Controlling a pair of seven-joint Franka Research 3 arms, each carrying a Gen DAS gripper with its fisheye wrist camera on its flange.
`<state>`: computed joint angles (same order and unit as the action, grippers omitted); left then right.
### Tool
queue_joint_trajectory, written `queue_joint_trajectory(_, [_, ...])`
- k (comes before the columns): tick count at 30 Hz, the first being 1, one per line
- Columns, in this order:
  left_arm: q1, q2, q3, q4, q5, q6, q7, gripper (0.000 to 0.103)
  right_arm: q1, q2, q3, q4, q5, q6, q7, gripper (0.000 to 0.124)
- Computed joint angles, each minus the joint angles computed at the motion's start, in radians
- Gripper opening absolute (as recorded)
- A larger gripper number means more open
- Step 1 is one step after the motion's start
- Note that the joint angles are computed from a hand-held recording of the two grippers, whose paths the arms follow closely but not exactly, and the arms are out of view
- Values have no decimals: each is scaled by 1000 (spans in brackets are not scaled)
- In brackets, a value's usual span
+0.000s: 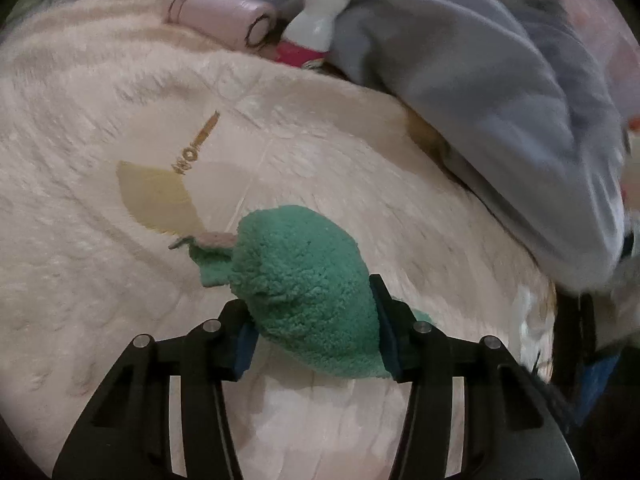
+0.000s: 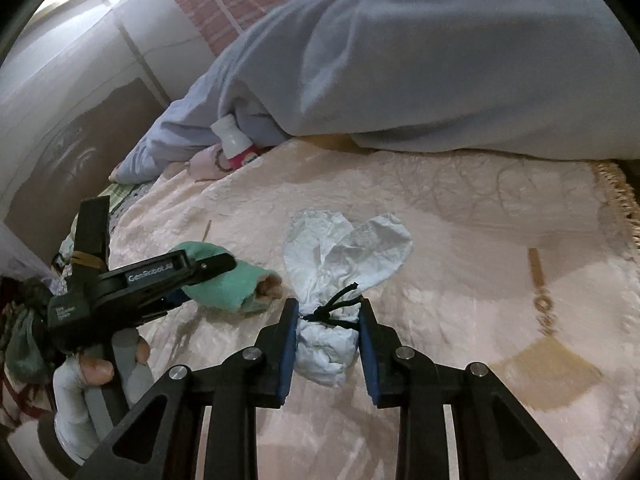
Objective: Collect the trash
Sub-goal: 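Grasp the white tissue bundle with the right tool while the left tool grasps the green towel, then carry the tissue bundle and green towel to the bucket and release both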
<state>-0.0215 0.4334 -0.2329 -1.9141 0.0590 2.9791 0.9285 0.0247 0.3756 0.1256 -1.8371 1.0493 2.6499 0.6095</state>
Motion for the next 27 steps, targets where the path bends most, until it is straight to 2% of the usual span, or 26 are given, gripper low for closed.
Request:
queue_joint_trajectory(5, [-6, -113, -27, -112, 29, 7, 71, 47, -9, -85, 0, -102, 68, 4, -79, 27])
queue_joint_trajectory(10, [-15, -194, -78, -179, -36, -15, 160, 47, 7, -176, -30, -207, 131, 1, -143, 27])
queue_joint_trajectory(18, [-138, -256, -62, -212, -25, -32, 186, 47, 34, -344, -110, -391, 202, -4, -221, 27])
queue_joint_trajectory(27, [-231, -241, -86, -152, -16, -49, 217, 47, 23, -505, -204, -550, 202, 26, -259, 27])
